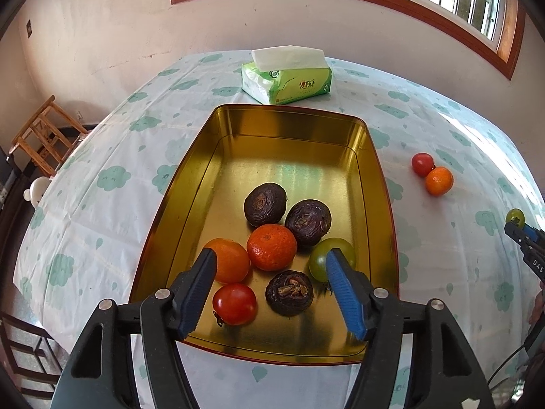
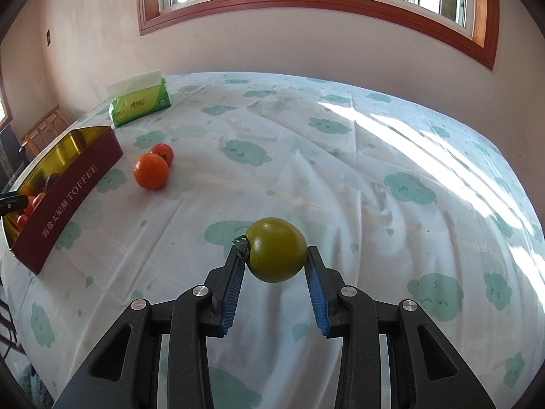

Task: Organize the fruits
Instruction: 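Carry the green tomato with the right gripper over the tin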

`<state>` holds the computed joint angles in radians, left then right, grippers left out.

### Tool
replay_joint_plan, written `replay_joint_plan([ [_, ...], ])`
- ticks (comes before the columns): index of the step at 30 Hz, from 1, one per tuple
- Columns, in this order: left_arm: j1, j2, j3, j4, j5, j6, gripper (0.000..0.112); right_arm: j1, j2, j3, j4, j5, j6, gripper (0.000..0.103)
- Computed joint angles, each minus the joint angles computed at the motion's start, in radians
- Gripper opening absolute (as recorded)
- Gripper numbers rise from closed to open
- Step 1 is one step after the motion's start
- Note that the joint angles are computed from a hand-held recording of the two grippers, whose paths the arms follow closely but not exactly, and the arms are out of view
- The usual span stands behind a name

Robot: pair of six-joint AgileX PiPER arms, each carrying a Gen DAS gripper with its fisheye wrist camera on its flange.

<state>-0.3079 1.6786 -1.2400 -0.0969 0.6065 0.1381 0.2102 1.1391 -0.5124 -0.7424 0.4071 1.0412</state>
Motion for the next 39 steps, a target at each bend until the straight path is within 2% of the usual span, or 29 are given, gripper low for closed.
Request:
replay_joint_plan([
  [8, 0.035, -0.042, 0.024, -0.058, -0.007, 0.045, 0.078, 0.196, 0.051, -0.108, -0.058, 0.058, 0.090, 0.038],
  [17, 0.105, -0.077, 0.045, -0.048, -0.004, 0.023, 0.083, 0.348, 0.177, -0.263, -0.065, 0.021, 0.098, 0.038],
  [25, 0.143, -0.097, 0.071, -0.011, -0.012, -0.007, 0.083, 0.432, 0.320, -0.425, 0.005, -0.018, -0.008, 0.038],
  [39, 0.244, -0.069, 0.074, -0.036, -0.010, 0.028, 0.084, 0.482, 0.517, -0.620, 0.150, 0.011, -0.184, 0.038],
])
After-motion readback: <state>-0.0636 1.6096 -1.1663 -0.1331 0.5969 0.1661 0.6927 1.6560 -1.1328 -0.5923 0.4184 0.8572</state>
